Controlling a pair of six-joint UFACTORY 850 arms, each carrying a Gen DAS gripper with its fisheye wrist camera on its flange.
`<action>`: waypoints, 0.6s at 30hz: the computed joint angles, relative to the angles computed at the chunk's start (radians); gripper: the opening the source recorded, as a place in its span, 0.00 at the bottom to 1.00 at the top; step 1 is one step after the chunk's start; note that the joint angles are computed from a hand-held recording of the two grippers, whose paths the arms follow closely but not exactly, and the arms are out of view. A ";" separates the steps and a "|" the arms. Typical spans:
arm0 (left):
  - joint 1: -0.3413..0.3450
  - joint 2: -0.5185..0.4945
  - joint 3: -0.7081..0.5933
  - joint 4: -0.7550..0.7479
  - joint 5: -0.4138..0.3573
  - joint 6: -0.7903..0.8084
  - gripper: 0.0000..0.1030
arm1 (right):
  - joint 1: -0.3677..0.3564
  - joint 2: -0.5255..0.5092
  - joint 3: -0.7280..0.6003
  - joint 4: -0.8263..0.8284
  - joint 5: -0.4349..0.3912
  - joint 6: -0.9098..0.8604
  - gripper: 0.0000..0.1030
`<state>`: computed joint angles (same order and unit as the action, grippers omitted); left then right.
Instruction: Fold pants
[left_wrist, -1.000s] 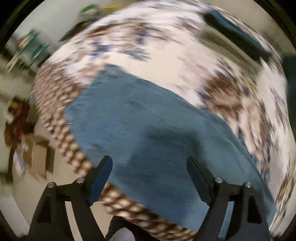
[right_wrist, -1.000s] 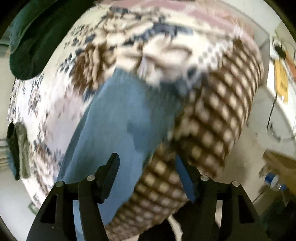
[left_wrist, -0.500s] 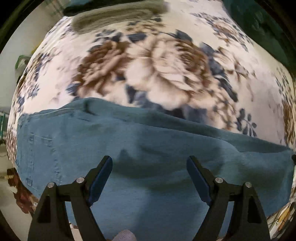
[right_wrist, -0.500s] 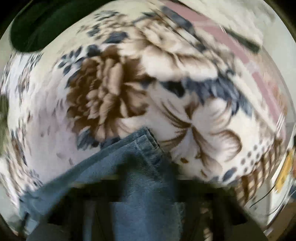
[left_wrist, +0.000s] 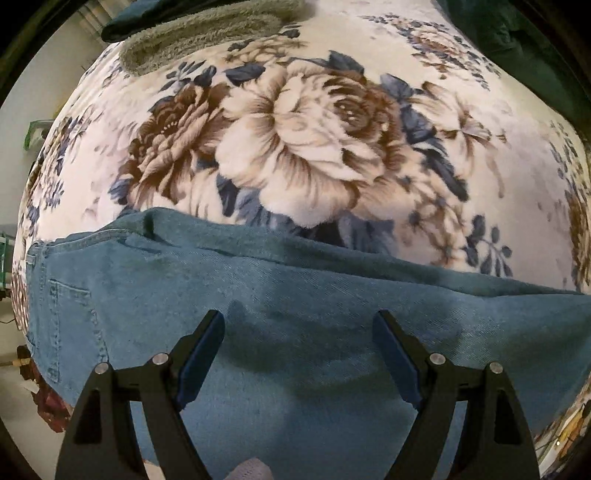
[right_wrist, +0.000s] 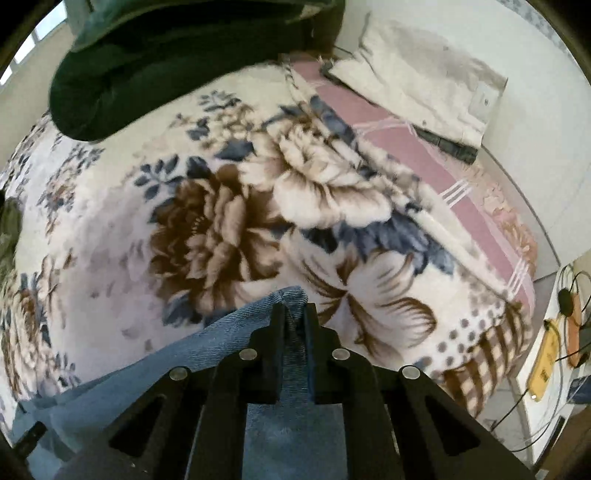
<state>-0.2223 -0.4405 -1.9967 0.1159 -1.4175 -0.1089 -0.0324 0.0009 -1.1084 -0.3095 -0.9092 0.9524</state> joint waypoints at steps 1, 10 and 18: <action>-0.003 -0.003 0.005 0.011 0.003 0.002 0.79 | -0.009 -0.021 -0.006 0.027 -0.007 -0.046 0.12; 0.016 0.036 0.045 -0.071 -0.051 0.015 0.79 | -0.137 0.157 0.090 0.365 -0.072 -0.105 0.54; 0.005 0.156 0.290 -0.124 0.015 0.018 0.81 | -0.190 0.364 0.453 0.878 0.181 -0.239 0.54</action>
<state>-0.2176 -0.2849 -1.7065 -0.0081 -1.4029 -0.0910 -0.2221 0.3647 -0.6553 0.5686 -0.7285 0.7130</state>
